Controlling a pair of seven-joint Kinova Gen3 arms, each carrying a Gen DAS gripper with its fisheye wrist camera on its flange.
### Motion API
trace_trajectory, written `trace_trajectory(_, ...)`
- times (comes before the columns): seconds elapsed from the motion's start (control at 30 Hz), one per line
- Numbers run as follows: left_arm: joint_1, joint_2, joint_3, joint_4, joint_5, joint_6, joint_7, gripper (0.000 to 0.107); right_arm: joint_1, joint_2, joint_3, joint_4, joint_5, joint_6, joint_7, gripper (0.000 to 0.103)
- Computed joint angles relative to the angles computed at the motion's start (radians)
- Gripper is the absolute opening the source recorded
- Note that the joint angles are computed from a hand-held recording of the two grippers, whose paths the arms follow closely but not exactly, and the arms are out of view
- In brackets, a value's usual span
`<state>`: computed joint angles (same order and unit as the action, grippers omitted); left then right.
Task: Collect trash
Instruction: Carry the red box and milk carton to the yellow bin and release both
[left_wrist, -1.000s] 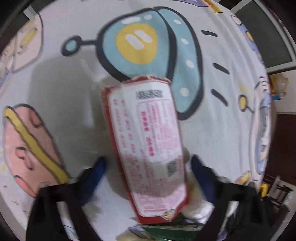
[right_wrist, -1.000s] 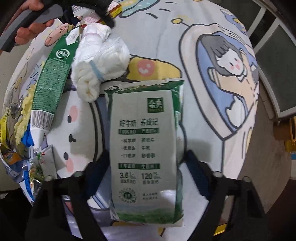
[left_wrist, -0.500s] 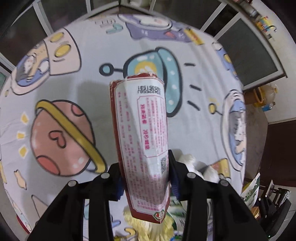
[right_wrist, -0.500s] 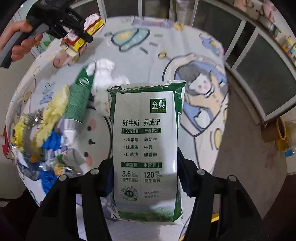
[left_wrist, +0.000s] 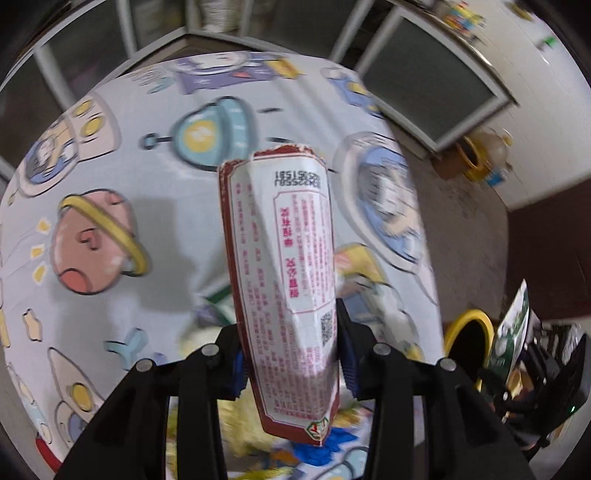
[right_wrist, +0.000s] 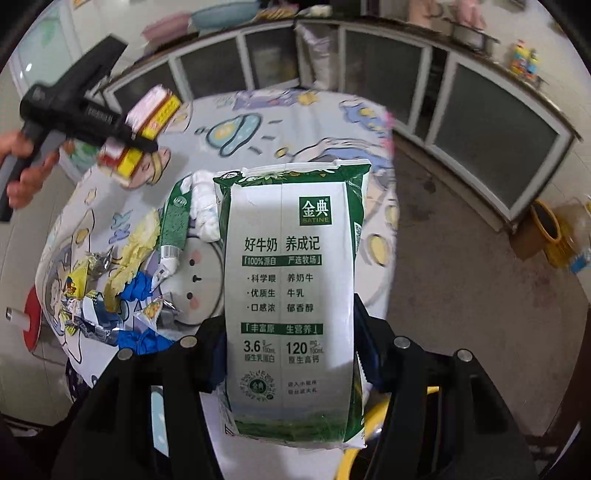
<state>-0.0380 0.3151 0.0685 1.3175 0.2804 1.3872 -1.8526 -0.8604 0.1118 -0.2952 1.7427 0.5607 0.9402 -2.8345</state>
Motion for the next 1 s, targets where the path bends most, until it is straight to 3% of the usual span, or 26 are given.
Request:
trace_trajectory(0.3,0.172,-0.063,0.098,0.118,0.098,-0.032,-0.027,0.037,0.050,-0.260,-0.127,0.230,0.012,0.094,-0.272,0.055)
trace_trajectory(0.63,0.454,0.009,0.192,0.148,0.113,-0.114,0.057,0.037,0.160,-0.479,-0.307,0.471,-0.176,0.128,-0.503,0.055)
trace_trajectory(0.8,0.570,0.081,0.211,0.128,0.066,-0.147,0.121,0.037,0.213,-0.562,-0.372,0.564,-0.297,0.098,-0.564,0.056)
trace_trajectory(1.0,0.667,0.153,0.222,0.116,0.025,-0.176,0.191,0.039,0.268,-0.620,-0.398,0.667,-0.413,-0.014,-0.563,0.056)
